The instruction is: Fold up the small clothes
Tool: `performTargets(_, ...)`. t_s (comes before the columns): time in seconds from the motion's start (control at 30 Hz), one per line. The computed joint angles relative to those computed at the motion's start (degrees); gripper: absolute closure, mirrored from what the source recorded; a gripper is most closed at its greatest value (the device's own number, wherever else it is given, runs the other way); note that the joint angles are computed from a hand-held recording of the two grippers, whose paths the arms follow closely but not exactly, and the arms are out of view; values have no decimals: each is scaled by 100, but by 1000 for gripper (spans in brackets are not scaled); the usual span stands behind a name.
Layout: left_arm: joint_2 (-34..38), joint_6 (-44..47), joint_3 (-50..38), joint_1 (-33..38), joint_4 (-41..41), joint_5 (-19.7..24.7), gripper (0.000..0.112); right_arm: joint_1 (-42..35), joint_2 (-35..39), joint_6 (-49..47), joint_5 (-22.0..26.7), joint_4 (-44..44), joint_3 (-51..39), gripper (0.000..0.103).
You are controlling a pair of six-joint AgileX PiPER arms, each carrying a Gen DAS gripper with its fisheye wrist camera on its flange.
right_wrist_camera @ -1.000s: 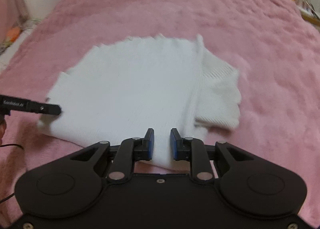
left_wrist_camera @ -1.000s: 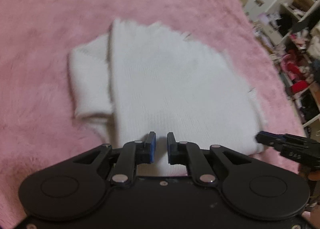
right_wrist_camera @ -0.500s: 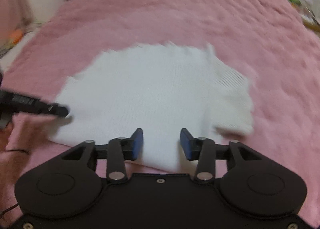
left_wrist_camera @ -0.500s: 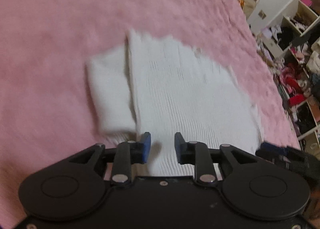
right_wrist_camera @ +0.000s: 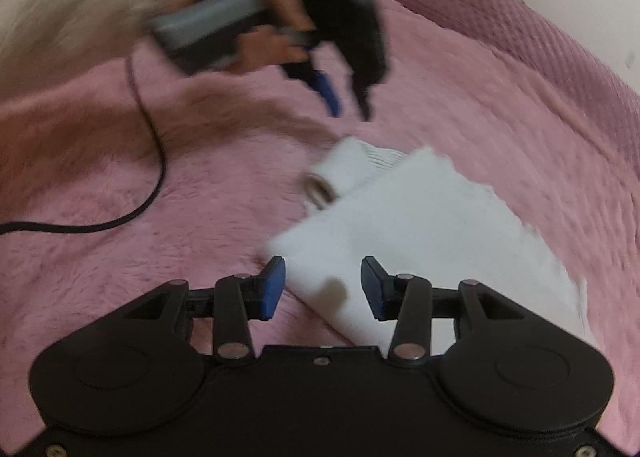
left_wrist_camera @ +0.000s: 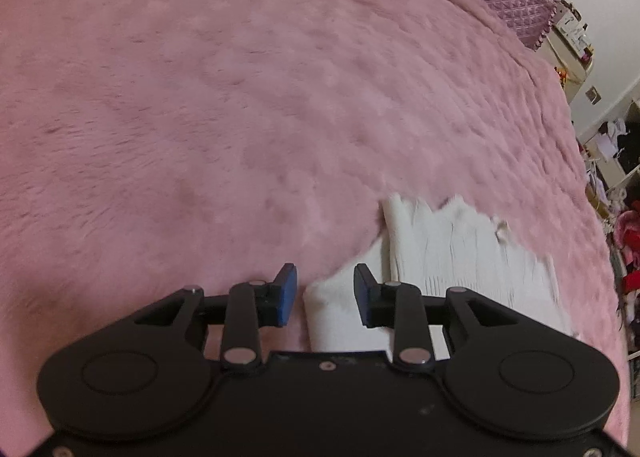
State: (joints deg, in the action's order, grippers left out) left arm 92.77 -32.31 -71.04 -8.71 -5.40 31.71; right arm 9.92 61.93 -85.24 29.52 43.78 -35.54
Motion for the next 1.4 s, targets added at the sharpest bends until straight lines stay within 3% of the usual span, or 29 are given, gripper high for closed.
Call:
performTargets(0.13,521,1365,-363,420,-1446,15,81,591,134,397,-818,-488,164,60)
performTargets(0.37,1042,3203,-623,840,-3190,519,79,862,107,1109,-874,-1412,181,60)
performTargets(0.53,1348,4359,-758,1081,-4377,835,74,1377,113,2288,-1501,-2628,400,60)
performTargets(0.7,1519,4452,-891,993,-4539,786,73,1721,163,3553,-1841,-3844,462,60)
performTargets(0.77,1583,4338,-975,934,-4443,772,73,1772,197,3806,-1843,-4085,451,65)
performTargets(0.9,1777,4527,-1151,911,-4717,828,75,1750,193,3671,-1810,-3870,425,80)
performTargets(0.97,1839,4836,-1159,943,-5059,929,79,1650,233,3050,-1871,-3223,419,83)
performTargets(1.03,1859,4948,-1166,916,-5159,941,101,1601,181,2665,-1901,-2777,439,86)
performTargets(1.17,1861,4715,-1253,874,-5050,928,102,1480,76,2163,-1827,-2131,416,88)
performTargets(1.4,1853,3978,-1820,704,-4799,1095,103,749,-242,344,-1362,-83,315,90)
